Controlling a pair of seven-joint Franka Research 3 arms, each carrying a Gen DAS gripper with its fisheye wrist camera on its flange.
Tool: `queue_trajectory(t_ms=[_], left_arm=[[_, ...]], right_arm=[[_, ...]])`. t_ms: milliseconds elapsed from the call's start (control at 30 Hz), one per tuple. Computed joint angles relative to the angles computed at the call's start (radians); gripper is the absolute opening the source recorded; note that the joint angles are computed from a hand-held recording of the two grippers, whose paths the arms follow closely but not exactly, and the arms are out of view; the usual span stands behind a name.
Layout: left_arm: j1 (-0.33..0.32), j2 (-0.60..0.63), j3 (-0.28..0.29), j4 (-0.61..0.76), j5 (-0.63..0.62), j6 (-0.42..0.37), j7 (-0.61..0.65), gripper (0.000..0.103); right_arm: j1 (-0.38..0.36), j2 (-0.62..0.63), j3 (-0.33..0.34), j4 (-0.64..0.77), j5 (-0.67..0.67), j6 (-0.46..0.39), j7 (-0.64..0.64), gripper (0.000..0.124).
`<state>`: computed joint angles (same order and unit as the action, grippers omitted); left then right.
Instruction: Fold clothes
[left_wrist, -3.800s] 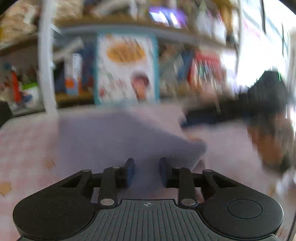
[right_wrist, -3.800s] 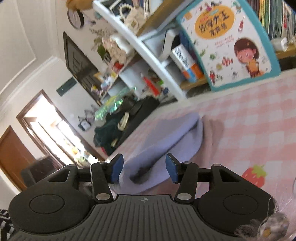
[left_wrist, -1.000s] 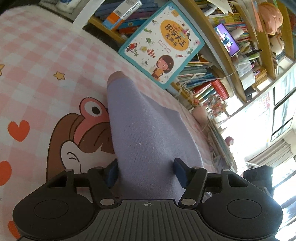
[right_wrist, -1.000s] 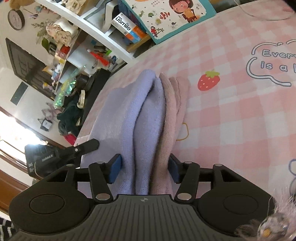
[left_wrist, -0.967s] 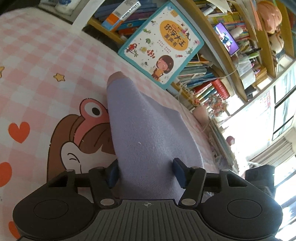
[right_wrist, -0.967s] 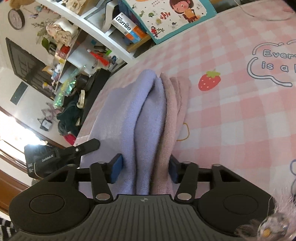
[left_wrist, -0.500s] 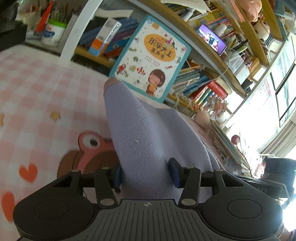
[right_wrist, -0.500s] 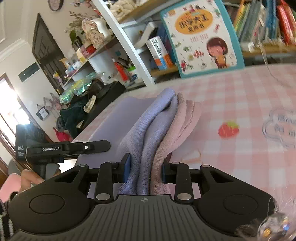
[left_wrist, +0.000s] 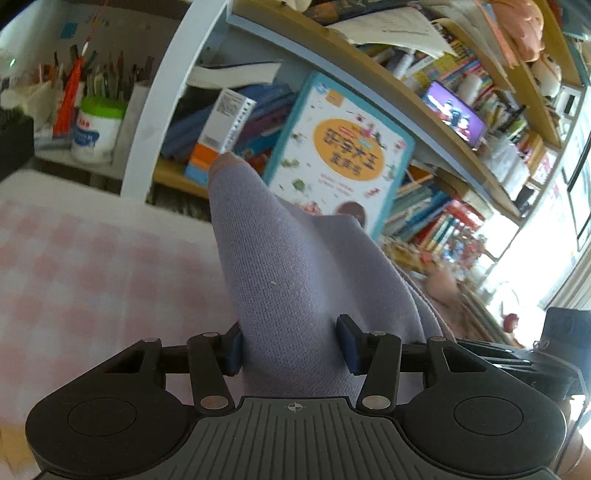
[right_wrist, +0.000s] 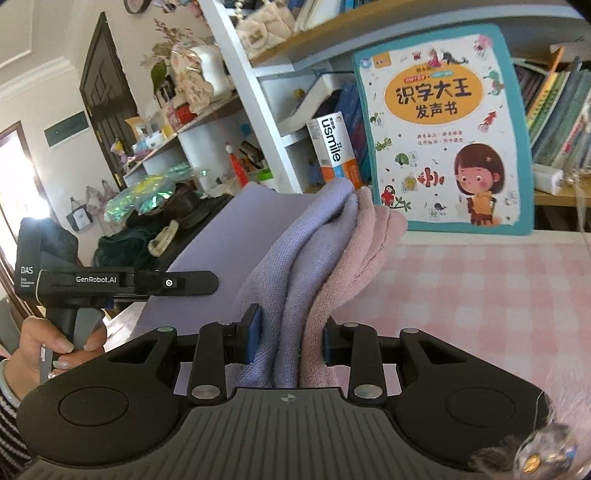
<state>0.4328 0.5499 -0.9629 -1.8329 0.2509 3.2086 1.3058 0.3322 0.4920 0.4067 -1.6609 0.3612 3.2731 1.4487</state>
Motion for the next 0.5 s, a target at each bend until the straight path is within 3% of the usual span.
queue_trajectory(t_ms=[67,167,367,500], left_arm=[[-0.073,0.022,0.078,0.06,0.004,-0.005,0.002,0.049],[-0.168,0.07,0.175,0.156,-0.007,-0.025,0.012,0.049],[-0.277,0.165,0.276,0.313,-0.078,-0.066,0.049,0.049],[-0.321,0.22,0.307,0.399,-0.115,-0.081,0.073,0.049]], right_arm=[[0.026,0.063,-0.034,0.092,-0.006,-0.031,0.009,0.028],[0.105,0.151,-0.139,0.23,-0.01,-0.082,0.039,0.028],[0.19,0.301,-0.27,0.457,-0.032,-0.163,0.111,0.028],[0.237,0.37,-0.359,0.561,-0.064,-0.187,0.188,0.028]])
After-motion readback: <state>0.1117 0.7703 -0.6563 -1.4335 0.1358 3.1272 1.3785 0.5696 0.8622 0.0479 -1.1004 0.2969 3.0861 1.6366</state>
